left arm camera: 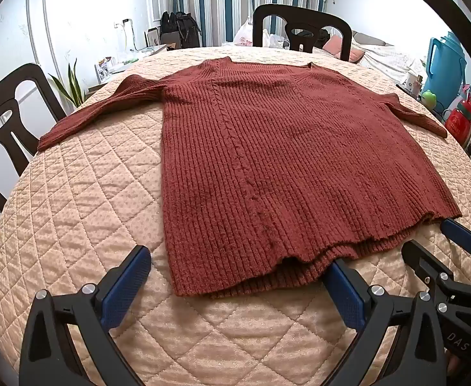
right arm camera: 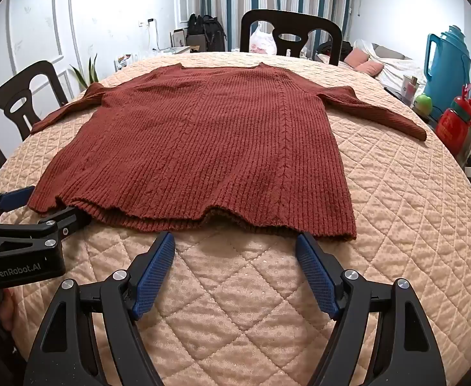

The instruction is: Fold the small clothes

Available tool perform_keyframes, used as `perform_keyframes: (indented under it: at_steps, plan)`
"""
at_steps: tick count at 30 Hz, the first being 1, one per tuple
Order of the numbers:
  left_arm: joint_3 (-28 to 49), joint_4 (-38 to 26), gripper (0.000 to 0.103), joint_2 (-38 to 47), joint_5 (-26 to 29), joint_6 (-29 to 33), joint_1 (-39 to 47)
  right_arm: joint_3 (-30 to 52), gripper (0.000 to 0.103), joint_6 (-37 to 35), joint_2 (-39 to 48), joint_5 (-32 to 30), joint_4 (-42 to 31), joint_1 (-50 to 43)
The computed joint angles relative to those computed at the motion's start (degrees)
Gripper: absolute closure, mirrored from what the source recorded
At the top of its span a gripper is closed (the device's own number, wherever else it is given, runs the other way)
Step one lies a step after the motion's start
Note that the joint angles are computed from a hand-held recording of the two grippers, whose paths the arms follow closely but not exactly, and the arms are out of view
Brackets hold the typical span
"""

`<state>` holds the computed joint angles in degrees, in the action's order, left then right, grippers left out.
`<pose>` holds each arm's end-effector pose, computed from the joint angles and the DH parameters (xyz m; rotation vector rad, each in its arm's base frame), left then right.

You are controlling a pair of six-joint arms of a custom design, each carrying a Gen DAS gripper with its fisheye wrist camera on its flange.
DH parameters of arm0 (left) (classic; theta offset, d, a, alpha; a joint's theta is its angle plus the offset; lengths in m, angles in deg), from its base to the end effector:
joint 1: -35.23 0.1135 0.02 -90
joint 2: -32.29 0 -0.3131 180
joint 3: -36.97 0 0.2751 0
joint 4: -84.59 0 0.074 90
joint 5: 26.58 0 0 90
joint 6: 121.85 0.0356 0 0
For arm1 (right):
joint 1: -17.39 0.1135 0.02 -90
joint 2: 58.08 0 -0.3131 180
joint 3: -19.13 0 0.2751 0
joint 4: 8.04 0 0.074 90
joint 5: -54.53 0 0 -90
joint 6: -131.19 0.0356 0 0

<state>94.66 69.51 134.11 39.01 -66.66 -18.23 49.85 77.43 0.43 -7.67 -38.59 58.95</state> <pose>0.2119 -0.2612 0.1370 0.2547 2.4581 -0.0901 0.1271 0.0905 0.1624 0.0573 2.4229 -0.0352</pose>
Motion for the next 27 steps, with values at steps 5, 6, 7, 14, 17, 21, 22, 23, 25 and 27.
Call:
perform_keyframes:
  at_steps: [5, 6, 7, 14, 17, 21, 22, 23, 25, 27]
  plan:
    - [-0.2, 0.4, 0.0, -0.1, 0.4, -0.1, 0.1, -0.1, 0.025, -0.2, -0.1, -0.1, 0.2, -0.2]
    - [-0.2, 0.4, 0.0, -0.1, 0.4, -0.1, 0.2, -0.1, 0.025, -0.2, -0.1, -0.1, 0.2, -0.2]
    - [-0.1, 0.4, 0.0, -0.1, 0.4, -0.1, 0.2, -0.1, 0.025, -0.2, 0.0, -0.2, 0.2, -0.3]
    - [0.6, -0.1, 0.0, 0.2, 0.4, 0.2, 0.6, -0.1, 0.025, 0.0, -0.1, 0.1, 0.2, 0.1]
    - [-0.3, 0.7, 0.0, -0.1, 0.2, 0.0, 0.1, -0.1, 0.025, 0.0, -0.1, 0.1, 0.2, 0.1]
    - [-0.3, 0.7, 0.0, -0.1, 0.2, 0.0, 0.1, -0.2, 0.025, 0.0, -0.1, 0.1, 0.3, 0.1]
    - [-0.3, 0.8, 0.0, -0.1, 0.1, 0.0, 0.1, -0.2, 0.025, 0.0, -0.1, 0.1, 0.3, 0.1]
    - [-0.3, 0.8, 0.0, -0.1, 0.1, 0.0, 0.1, -0.2, 0.025, 0.0, -0.1, 0.1, 0.3, 0.0]
    - [-0.3, 0.8, 0.0, -0.1, 0.1, 0.0, 0.1, -0.2, 0.025, 0.0, -0.1, 0.1, 0.3, 0.0]
    - [-0.3, 0.8, 0.0, -0.1, 0.1, 0.0, 0.1, -0.2, 0.025, 0.0, -0.1, 0.1, 0.3, 0.0]
